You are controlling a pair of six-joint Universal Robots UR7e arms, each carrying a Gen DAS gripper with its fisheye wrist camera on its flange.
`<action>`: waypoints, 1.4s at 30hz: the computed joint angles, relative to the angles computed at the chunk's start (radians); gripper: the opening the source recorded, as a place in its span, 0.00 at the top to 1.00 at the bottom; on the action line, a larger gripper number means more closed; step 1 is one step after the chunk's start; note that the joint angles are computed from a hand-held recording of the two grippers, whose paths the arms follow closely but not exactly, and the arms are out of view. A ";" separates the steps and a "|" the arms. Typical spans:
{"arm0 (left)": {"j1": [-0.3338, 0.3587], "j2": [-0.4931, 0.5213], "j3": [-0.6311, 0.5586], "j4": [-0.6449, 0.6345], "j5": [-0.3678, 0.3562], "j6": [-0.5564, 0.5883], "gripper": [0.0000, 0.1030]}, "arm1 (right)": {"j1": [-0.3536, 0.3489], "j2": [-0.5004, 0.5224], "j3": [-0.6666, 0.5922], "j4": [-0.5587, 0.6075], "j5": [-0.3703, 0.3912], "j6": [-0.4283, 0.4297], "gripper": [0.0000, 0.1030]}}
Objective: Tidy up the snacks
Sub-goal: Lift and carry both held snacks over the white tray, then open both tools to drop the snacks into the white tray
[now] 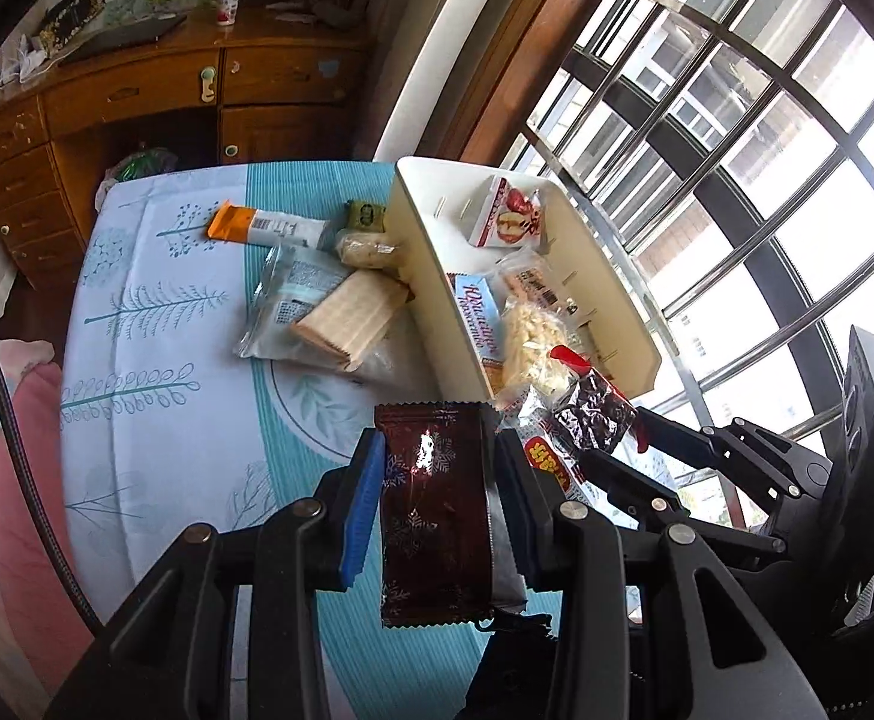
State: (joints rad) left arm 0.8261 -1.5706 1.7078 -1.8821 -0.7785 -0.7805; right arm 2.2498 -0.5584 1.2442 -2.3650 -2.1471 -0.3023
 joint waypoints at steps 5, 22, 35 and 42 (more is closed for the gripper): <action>-0.023 0.070 -0.017 -0.074 0.038 -0.001 0.65 | -0.029 -0.038 0.021 -0.045 0.026 -0.071 0.62; 0.007 0.329 -0.149 -0.353 0.137 0.100 0.64 | -0.139 -0.088 0.000 -0.107 0.062 -0.269 0.61; 0.030 0.432 -0.241 -0.335 0.170 0.059 0.24 | -0.182 -0.052 -0.070 -0.128 0.048 -0.276 0.60; 0.033 0.413 -0.246 -0.222 0.173 -0.036 0.23 | -0.184 -0.047 -0.078 -0.104 0.044 -0.245 0.44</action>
